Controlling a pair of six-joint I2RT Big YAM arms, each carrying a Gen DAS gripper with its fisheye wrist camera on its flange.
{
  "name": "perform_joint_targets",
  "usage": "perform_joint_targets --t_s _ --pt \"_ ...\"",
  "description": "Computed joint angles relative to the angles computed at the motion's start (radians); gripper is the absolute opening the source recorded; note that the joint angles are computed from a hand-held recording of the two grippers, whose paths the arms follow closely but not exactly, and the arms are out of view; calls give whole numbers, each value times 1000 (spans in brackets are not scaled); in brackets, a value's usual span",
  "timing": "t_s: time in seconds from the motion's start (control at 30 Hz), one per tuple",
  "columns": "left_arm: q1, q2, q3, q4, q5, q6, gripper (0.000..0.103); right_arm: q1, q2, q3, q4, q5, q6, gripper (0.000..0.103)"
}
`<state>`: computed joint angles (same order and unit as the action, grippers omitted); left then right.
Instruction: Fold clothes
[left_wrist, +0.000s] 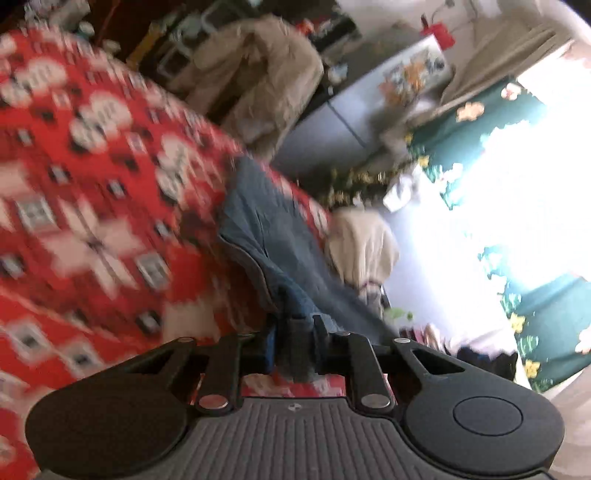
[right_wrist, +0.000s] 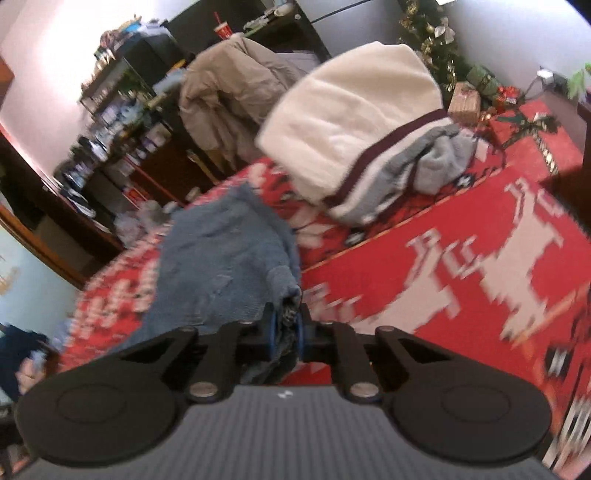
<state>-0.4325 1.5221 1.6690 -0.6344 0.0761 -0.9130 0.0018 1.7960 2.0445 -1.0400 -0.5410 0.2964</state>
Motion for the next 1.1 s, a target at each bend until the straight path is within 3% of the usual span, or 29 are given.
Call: perform_joint_targets --t_s 0.13,0.23,0.37,0.4,0.47,0.53,0.63,0.73,0.77,0.8,0.83,0.87,0.93,1.03,1.1 --pt "42 -68 -46 -102 -11 44 17 55 -137 -172 51 -8 63 11" --pt "57 -113 -131 -159 -3 32 17 121 -248 -330 101 61 86 11" --pt "71 -128 -213 -153 17 -26 17 180 -324 -473 142 137 91 12" --pt "74 -130 -225 -146 21 -39 17 183 -329 -489 145 147 93 13" --pt "75 -137 -236 -143 17 -59 19 170 -328 -497 141 131 110 24" --pt "77 -144 -246 -141 12 -78 23 145 -334 -502 150 108 138 25" --pt "80 -165 -261 -129 6 -86 32 113 -324 -484 153 66 141 38" --pt "82 -166 -259 -126 16 -79 31 102 -285 -436 111 28 112 39" --pt "78 -161 -252 -131 15 -72 27 105 -269 -415 90 26 90 38" --pt "71 -153 -237 -150 1 -49 11 111 -252 -394 69 28 65 36" --pt "63 -145 -221 -167 -18 -25 10 116 -235 -373 47 30 40 15" --pt "56 -143 -213 -174 -41 -10 10 123 -224 -354 24 37 21 7" --pt "53 -150 -214 -166 -72 -23 9 128 -226 -344 29 20 33 7" --pt "71 -156 -235 -141 -55 -64 9 126 -234 -339 47 -30 66 7" --pt "74 -144 -232 -159 -45 -69 9 124 -230 -340 44 -28 72 6"
